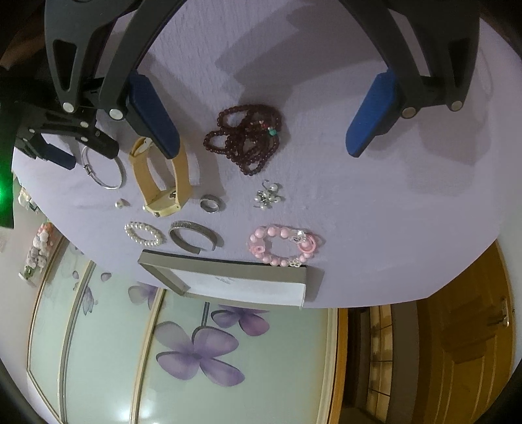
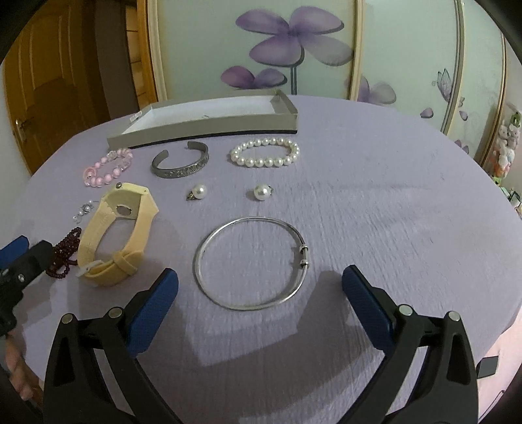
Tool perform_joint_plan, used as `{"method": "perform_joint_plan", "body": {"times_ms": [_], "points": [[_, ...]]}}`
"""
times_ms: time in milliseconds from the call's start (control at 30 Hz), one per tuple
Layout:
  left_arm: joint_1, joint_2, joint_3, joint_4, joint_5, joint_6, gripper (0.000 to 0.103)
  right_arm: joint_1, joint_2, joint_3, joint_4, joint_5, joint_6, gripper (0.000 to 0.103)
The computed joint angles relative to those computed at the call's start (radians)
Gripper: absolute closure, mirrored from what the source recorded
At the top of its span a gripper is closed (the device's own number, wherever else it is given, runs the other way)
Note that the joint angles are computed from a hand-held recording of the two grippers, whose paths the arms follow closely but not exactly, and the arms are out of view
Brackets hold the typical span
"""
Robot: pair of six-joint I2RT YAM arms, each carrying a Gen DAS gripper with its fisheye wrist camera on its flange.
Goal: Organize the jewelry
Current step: 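Grasp the dark red bead strand with the left tool while the right tool grasps the silver bangle, then carry the bead strand and bangle into the grey tray and open both tools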
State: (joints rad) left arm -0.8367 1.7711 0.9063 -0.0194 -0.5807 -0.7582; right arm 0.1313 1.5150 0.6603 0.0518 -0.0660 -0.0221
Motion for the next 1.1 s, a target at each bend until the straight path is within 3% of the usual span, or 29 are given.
{"method": "perform_joint_plan", "body": {"times_ms": [167, 233, 600, 800, 867, 967, 1100], "points": [[0.012, 0.026, 0.038, -0.029, 0.026, 0.017, 0.002, -0.007, 0.023, 0.031, -0.012, -0.001, -0.008, 0.011], [0.022, 0.036, 0.054, -0.045, 0.044, 0.022, 0.002, -0.01, 0.011, 0.021, 0.0, -0.014, -0.024, 0.03], [0.043, 0.069, 0.109, -0.127, 0.082, 0.029, 0.025, -0.046, 0.0, 0.014, 0.007, -0.09, -0.049, 0.031], [0.033, 0.103, 0.166, -0.166, 0.07, 0.05, 0.053, -0.047, -0.002, 0.019, 0.007, -0.11, -0.04, 0.031], [0.03, 0.104, 0.165, -0.15, 0.077, 0.06, 0.071, -0.054, -0.003, 0.019, 0.006, -0.12, -0.039, 0.031], [0.021, 0.105, 0.161, -0.13, 0.082, 0.073, 0.09, -0.062, -0.003, 0.023, 0.001, -0.137, -0.032, 0.031], [0.025, 0.092, 0.135, -0.1, 0.094, 0.067, 0.091, -0.07, -0.026, 0.016, 0.008, -0.154, -0.028, 0.031]]}}
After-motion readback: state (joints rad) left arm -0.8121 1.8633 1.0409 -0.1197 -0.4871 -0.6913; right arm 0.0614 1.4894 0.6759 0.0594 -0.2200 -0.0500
